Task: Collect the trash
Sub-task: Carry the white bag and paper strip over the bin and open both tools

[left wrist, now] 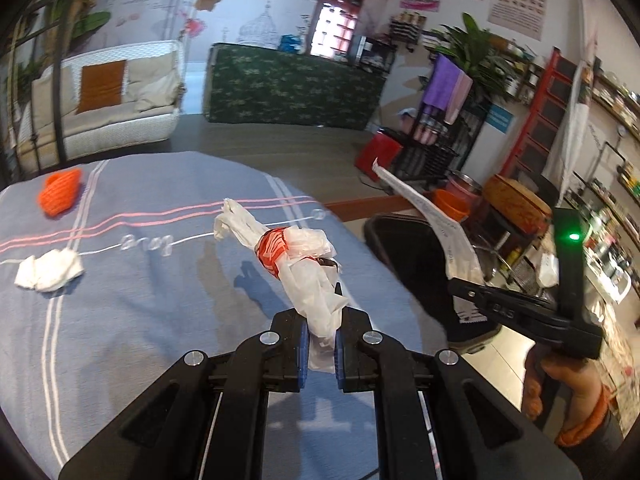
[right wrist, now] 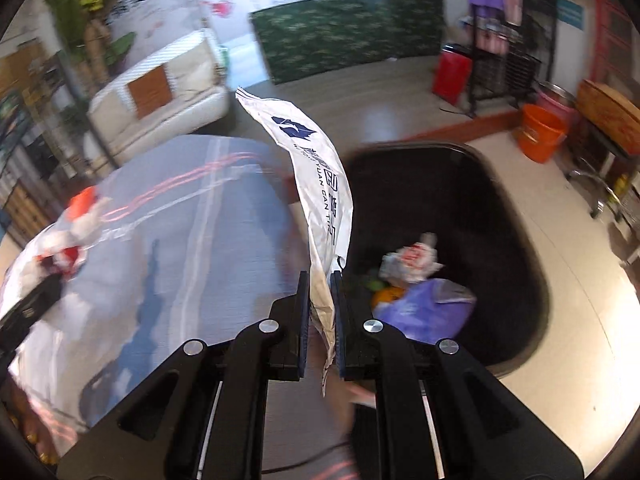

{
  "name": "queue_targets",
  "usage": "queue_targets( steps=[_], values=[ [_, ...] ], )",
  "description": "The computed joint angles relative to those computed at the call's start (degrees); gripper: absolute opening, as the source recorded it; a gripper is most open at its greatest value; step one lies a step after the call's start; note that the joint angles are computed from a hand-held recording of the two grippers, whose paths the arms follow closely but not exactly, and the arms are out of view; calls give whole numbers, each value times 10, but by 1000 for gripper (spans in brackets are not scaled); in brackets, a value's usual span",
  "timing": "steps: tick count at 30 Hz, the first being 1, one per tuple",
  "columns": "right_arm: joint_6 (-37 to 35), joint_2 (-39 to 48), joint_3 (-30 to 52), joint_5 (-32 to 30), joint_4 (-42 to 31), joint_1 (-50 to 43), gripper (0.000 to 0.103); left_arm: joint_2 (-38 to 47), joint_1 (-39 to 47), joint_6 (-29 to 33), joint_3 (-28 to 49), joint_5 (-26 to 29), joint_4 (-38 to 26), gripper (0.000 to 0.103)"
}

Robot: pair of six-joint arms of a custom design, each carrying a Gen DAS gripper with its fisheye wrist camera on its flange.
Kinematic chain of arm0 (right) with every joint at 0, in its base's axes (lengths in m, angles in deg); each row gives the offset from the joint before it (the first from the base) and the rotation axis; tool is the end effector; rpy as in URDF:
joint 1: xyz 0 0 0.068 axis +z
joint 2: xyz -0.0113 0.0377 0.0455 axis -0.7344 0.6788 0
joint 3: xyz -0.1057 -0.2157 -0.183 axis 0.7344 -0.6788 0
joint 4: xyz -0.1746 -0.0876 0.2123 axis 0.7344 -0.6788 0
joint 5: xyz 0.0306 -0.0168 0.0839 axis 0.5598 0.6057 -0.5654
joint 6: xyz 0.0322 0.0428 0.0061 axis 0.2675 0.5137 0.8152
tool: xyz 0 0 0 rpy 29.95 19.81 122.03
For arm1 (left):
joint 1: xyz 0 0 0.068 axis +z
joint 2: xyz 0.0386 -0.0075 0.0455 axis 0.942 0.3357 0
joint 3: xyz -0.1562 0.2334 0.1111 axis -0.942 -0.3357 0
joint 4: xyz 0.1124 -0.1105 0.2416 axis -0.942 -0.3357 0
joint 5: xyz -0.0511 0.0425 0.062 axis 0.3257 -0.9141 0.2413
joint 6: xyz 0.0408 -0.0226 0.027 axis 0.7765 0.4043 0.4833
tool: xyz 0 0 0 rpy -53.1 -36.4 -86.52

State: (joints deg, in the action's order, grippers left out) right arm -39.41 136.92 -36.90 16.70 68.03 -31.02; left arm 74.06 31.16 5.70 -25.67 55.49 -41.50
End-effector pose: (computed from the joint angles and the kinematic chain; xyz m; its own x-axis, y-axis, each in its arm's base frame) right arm 0.3255 0.0896 0.1290 -0.7437 0.2566 -0.6173 0.1679 0.9655 0.1991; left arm 0.2755 -0.2213 0.1590 -0.6458 0.0665 -0.7606 0.3739 0.8961 -0.2391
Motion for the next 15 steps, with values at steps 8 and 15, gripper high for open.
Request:
queue_targets(
  steps=[8, 15],
  values=[
    [-7, 91, 22, -14, 23, -73, 11, 68, -52, 36, 80, 20, -3, 10],
    [-4, 131, 20, -26, 54, -97, 47, 119, -76, 67, 143, 36, -28, 10]
  ],
)
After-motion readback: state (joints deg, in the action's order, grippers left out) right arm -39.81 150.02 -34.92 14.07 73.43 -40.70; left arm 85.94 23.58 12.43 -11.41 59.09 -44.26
